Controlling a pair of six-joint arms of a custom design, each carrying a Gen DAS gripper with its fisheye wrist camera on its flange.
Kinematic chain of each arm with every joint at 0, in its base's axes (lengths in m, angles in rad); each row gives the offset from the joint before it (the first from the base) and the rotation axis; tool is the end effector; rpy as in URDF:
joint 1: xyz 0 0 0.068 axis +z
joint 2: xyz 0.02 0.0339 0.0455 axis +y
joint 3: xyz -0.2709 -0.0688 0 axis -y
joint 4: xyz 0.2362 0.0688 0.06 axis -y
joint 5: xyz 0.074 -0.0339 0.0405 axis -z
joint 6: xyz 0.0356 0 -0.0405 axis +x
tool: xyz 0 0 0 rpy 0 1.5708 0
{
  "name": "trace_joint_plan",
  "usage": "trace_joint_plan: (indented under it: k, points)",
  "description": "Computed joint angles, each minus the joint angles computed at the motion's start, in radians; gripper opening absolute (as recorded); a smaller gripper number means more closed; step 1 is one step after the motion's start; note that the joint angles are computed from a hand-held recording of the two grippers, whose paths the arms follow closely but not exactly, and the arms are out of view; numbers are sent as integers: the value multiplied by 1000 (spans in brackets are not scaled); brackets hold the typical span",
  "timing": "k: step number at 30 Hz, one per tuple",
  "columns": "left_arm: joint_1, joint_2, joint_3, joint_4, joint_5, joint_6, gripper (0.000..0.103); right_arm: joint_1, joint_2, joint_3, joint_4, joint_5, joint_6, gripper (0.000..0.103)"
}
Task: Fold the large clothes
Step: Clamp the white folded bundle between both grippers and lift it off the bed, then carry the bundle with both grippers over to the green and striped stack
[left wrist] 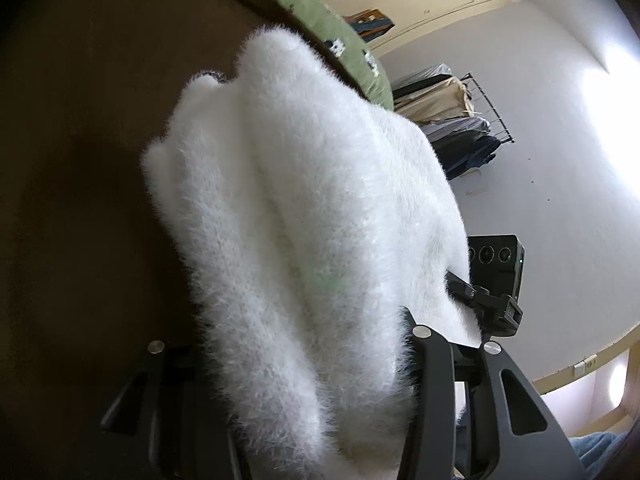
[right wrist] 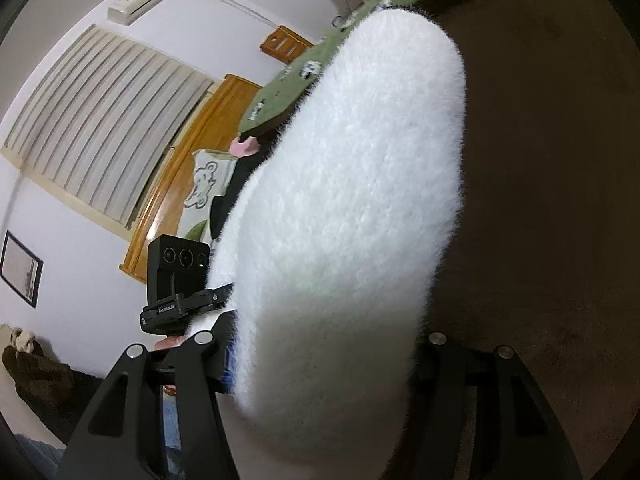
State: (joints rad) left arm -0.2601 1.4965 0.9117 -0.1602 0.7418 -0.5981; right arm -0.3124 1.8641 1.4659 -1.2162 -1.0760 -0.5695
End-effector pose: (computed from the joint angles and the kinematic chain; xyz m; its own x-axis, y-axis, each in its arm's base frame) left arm 0.2873 -0.1013 0.2353 -0.9184 -0.1852 -0.3496 0.1844 0.5814 -0.7924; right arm 0.3287 -0.0733 0.2457 -0.8990 0.0213 -0.4374 -0.3590 0.5362 0.7640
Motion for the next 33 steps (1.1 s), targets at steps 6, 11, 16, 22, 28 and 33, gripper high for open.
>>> trace_joint_plan:
  k: [6, 11, 16, 22, 28, 33]
  points:
    - [51, -178, 33, -205, -15, 57, 44, 33, -80, 17, -53, -41, 10, 57]
    - [112, -288, 77, -386, -25, 119, 44, 73, -141, -10, -47, -77, 31, 57]
    - [183, -355, 114, -514, -19, 168, 44, 141, -183, -30, -10, -86, 81, 57]
    - [337, -392, 187, -692, 11, 290, 44, 269, -199, -29, 122, -81, 239, 57]
    - [729, -342, 341, -1046, 170, 650, 44, 460, -195, -4, 311, -61, 453, 57]
    - [1053, -197, 528, -1361, 228, 999, 44, 632, -150, 10, 517, -40, 663, 57]
